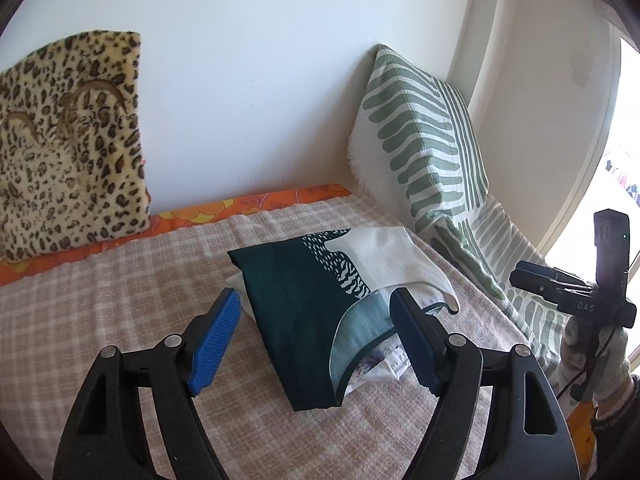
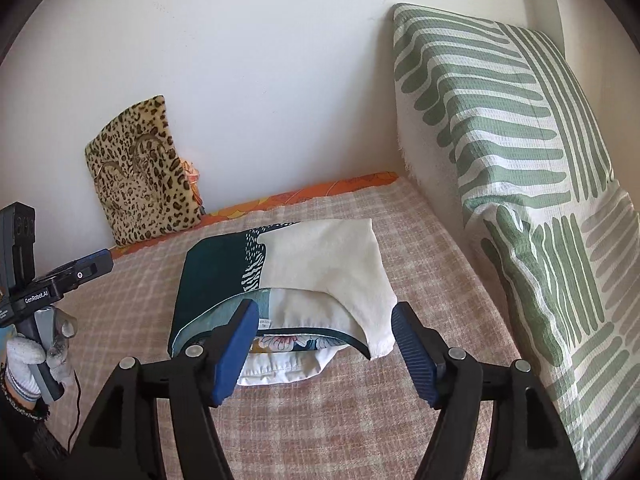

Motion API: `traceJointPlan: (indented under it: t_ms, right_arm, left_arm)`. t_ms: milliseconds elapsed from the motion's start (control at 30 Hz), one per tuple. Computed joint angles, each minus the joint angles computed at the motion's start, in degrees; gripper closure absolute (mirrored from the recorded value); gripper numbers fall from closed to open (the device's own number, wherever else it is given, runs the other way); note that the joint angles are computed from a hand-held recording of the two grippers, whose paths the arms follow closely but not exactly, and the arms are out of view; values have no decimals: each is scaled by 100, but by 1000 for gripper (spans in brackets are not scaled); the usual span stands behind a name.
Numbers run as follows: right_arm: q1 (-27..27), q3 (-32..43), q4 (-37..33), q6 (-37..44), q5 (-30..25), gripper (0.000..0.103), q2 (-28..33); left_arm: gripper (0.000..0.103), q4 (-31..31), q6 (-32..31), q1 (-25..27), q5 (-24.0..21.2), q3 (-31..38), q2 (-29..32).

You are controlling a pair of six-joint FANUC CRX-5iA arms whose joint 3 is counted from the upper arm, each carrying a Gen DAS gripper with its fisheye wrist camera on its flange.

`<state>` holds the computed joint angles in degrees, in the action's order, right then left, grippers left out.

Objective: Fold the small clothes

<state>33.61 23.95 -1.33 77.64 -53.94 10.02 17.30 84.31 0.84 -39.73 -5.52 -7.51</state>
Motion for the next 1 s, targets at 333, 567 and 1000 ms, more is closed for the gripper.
traceJointPlan:
  t_ms: [333,567,1000]
  right_arm:
    - [791,-1403,1668,-1543,800,9,-907]
    - [1211,-1960,2451,-2328,935,3,-1225]
    - [1749,-2965,3995,-4337,1069,0,-1656]
  left_arm:
    - [19,-593,164,-308,-105,-241,-748]
    - [11,-1255,650,-441,-527,-216,-1074]
    - [1,-1384,790,-399,-692,-647,-1685]
